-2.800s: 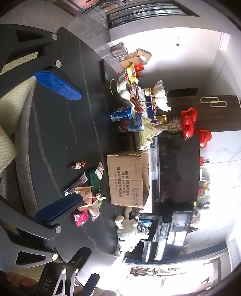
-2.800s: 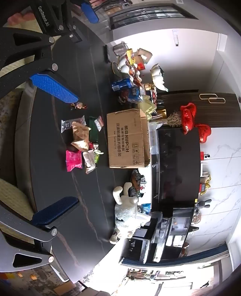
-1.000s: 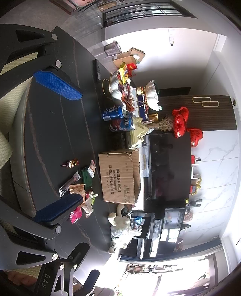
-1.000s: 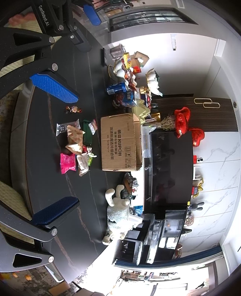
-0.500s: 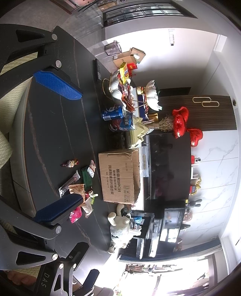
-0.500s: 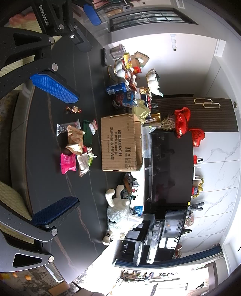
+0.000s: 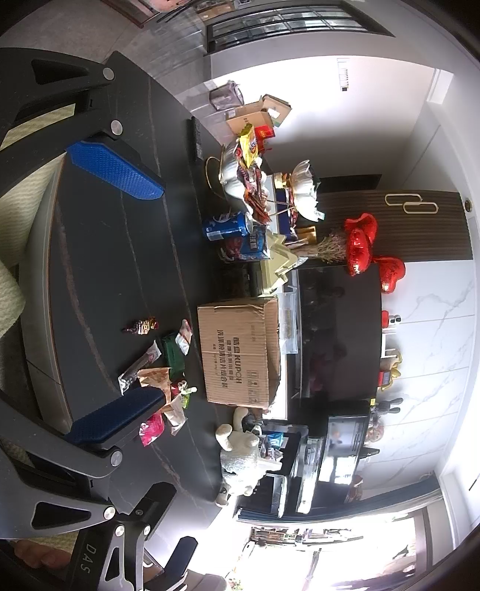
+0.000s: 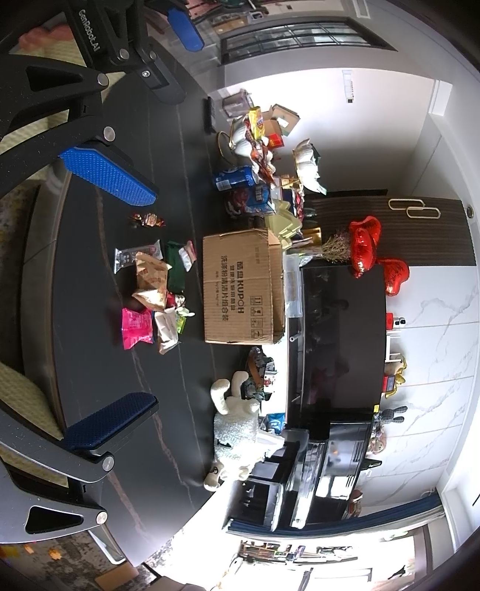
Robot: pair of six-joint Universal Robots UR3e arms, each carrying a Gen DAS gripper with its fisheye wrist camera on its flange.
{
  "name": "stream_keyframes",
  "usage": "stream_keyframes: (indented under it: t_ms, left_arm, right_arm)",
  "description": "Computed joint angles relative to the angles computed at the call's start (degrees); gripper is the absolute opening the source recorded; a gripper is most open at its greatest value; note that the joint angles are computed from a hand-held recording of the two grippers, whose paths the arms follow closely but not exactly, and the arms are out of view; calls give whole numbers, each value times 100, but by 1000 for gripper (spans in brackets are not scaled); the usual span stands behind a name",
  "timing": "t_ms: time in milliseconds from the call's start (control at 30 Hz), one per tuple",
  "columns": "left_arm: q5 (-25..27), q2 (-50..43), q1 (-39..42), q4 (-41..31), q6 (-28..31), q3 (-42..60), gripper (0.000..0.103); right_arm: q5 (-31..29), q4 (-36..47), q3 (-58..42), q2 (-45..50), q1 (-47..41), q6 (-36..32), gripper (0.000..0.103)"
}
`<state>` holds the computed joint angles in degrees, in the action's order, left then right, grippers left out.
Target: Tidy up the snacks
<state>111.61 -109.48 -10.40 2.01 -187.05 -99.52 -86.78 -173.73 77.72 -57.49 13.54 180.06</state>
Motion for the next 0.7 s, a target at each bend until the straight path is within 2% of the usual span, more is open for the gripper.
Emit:
stream_keyframes:
  t_ms: [167, 400, 567, 700]
  left_arm:
    - [23, 11, -9, -29, -14, 7, 103]
    - [-261, 1, 212, -348, -67, 125, 103]
    - [-638, -246, 455, -333, -78, 110, 103]
    - [-891, -548, 640, -517, 9, 366, 96]
  right_arm:
    - [-16, 82, -20, -33, 28, -5, 102]
    - [34, 292, -307, 238, 77, -32, 102]
    - [195, 636, -867, 744, 99, -144, 102]
    - [375, 1146, -1545, 1218, 98, -227, 100]
